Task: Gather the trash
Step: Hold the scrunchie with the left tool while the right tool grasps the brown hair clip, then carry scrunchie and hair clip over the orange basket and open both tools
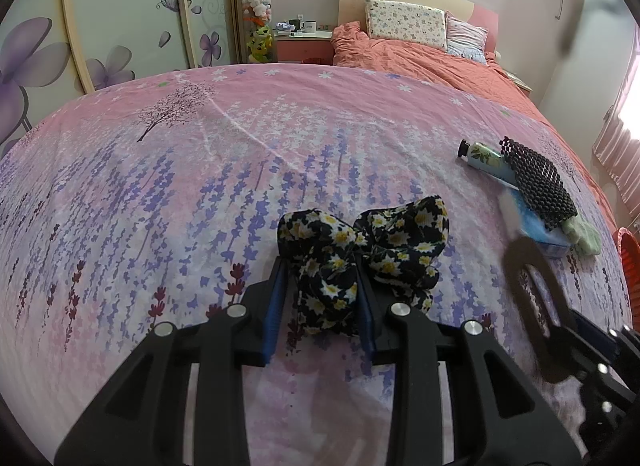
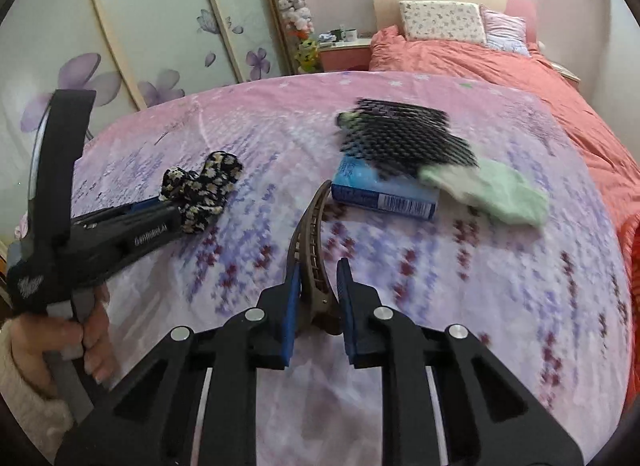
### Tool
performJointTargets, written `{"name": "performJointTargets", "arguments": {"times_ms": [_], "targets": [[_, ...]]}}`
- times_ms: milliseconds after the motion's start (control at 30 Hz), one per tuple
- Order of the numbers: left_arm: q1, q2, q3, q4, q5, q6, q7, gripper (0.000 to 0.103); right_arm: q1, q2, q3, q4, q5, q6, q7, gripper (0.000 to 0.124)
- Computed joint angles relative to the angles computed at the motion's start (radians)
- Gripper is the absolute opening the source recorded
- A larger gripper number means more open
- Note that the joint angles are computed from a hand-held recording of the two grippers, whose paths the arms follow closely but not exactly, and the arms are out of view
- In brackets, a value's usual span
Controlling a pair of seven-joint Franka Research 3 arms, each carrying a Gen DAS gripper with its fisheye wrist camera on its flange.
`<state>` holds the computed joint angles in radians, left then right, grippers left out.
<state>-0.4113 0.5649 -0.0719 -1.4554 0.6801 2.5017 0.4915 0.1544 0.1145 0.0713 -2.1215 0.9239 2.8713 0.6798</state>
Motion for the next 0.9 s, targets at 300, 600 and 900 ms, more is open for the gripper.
{"name": "performJointTargets", "arguments": {"times_ms": [300,600,900], "targets": [[-0.001,0.0,0.001,0.0,0.0,-0.002,0.001,0.033,-0.014,-0.054,-0.048,-0.117,-0.089,0.178,0.156,0.019],[-0.007,0.003,0.001,0.008,0.006,-0.016,0.005,0.034,-0.056,-0.006,-0.038,-0.038,0.0,0.073,0.123,0.019],[0.02,0.001,-0.007,-0.003,-0.025,0.038,0.037,0.048,-0.07,0.018,-0.029,-0.015,-0.049,0.041,0.173,0.019]]}}
